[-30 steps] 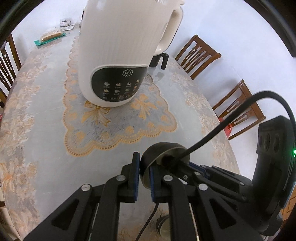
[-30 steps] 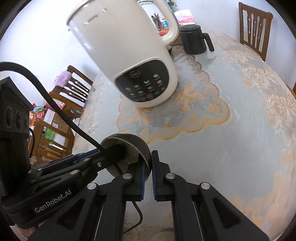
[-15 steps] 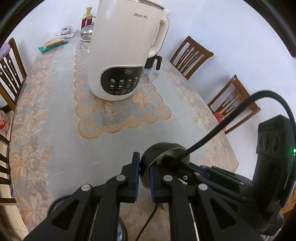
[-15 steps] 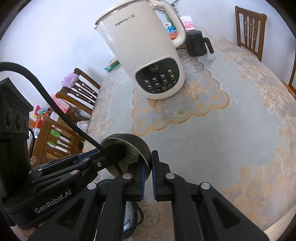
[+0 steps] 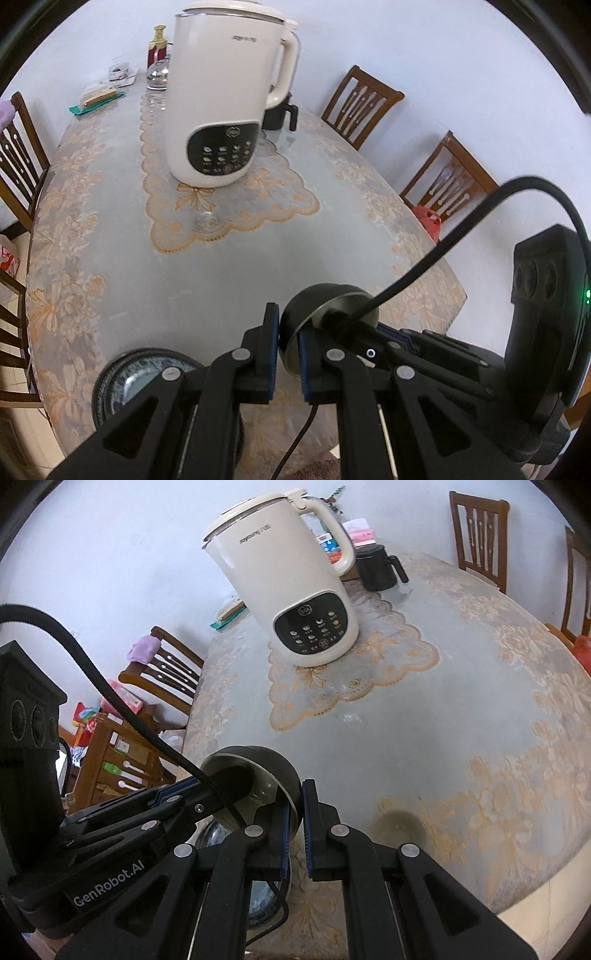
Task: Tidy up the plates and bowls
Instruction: 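Carry the third bowl back and lower it onto the bowl stack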
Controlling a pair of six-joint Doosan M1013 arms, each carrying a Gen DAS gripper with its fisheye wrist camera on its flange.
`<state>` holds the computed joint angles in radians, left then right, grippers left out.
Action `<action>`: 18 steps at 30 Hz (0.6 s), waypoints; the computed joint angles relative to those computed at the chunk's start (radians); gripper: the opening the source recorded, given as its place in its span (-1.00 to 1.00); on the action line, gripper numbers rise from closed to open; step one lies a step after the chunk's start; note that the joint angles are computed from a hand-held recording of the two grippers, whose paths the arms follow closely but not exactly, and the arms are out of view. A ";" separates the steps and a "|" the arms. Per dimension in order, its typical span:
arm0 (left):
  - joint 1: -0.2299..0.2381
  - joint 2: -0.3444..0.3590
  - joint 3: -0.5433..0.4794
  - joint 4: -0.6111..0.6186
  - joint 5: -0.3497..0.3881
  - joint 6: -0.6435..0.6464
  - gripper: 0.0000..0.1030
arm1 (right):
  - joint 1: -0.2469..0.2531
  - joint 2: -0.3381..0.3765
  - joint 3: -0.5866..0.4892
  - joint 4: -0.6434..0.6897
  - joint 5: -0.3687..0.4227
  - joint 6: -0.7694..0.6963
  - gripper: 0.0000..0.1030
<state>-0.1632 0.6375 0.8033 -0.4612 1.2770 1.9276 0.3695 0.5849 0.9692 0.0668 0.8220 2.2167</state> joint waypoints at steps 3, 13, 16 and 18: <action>-0.006 -0.012 0.024 -0.007 0.007 0.012 -0.85 | 0.002 -0.021 0.036 -0.016 -0.006 0.022 -0.82; -0.038 -0.014 0.066 0.001 0.036 0.016 -0.85 | -0.013 -0.057 0.115 -0.012 0.023 0.044 -0.82; -0.046 -0.006 0.071 0.007 0.039 -0.001 -0.85 | -0.023 -0.055 0.125 0.006 0.037 0.022 -0.82; -0.052 0.003 0.071 0.015 0.044 -0.021 -0.85 | -0.029 -0.050 0.127 0.019 0.049 0.003 -0.82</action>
<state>-0.2154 0.6403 0.8741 -0.4459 1.3206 1.9068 0.3403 0.5345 1.0966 0.0859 0.8706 2.2201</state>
